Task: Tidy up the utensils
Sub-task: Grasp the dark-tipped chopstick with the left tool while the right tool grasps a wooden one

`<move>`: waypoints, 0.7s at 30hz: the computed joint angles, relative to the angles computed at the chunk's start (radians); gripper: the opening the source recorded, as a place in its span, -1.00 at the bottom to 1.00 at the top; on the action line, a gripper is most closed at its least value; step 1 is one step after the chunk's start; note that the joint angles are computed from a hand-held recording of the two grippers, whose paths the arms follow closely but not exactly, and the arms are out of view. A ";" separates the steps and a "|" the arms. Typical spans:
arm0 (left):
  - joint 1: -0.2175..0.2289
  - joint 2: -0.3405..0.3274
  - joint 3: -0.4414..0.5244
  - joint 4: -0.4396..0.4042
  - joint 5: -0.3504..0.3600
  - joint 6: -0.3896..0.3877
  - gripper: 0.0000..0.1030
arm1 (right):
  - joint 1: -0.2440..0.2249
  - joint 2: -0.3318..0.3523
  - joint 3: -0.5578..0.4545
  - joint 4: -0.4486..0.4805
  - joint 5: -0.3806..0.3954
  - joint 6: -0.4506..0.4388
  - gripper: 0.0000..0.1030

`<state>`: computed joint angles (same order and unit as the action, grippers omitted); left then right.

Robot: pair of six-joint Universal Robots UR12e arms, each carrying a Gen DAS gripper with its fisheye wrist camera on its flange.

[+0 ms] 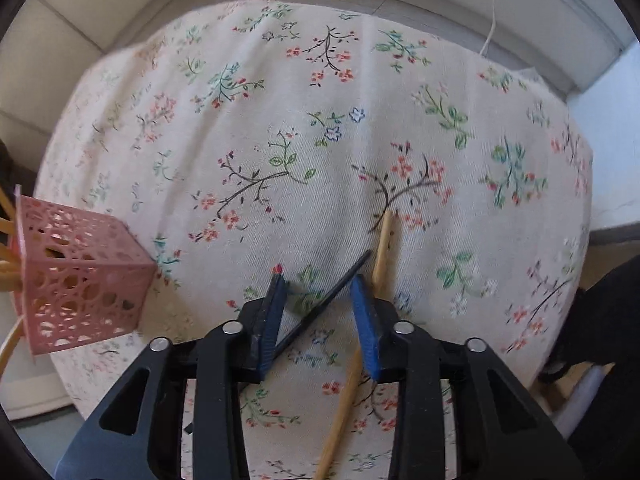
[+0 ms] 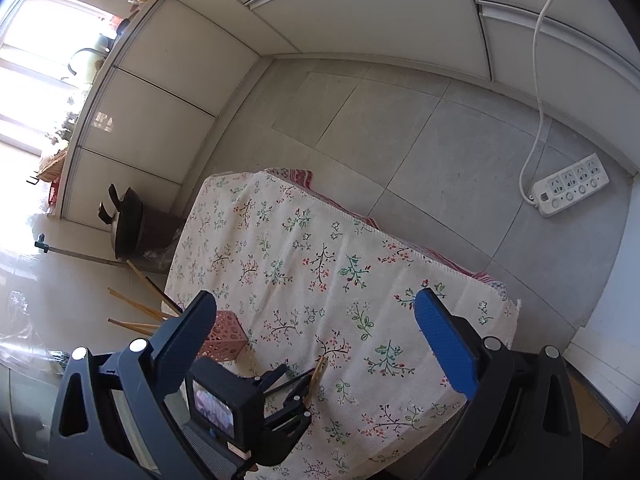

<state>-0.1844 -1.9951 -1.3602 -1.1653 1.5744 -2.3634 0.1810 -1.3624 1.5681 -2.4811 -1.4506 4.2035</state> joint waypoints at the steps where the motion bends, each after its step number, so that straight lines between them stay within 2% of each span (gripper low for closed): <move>1: -0.001 -0.004 0.006 -0.007 -0.002 0.006 -0.48 | 0.000 0.002 -0.002 0.002 0.006 0.000 0.87; 3: -0.003 -0.007 0.010 -0.006 0.000 0.012 -0.68 | -0.001 0.006 -0.005 0.008 0.018 -0.005 0.87; 8: 0.004 0.034 -0.058 0.083 -0.028 -0.030 -0.92 | 0.009 0.015 -0.021 0.050 -0.003 -0.033 0.87; 11: 0.021 0.067 -0.106 0.173 -0.047 -0.054 -0.94 | 0.009 0.024 -0.027 0.074 0.010 -0.035 0.87; 14: 0.049 0.128 -0.170 0.283 -0.097 -0.036 -0.94 | 0.008 0.051 -0.037 0.111 0.100 -0.025 0.87; 16: 0.069 0.172 -0.206 0.333 -0.139 -0.051 -0.94 | 0.023 0.076 -0.061 0.155 0.121 -0.044 0.86; 21: 0.131 0.292 -0.308 0.463 -0.242 -0.121 -0.93 | 0.086 0.154 -0.164 0.297 0.087 -0.170 0.57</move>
<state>-0.0533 -1.7030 -1.6683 -0.7022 1.3319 -2.4849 0.2672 -1.2085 1.4038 -2.1842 -1.3633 4.0339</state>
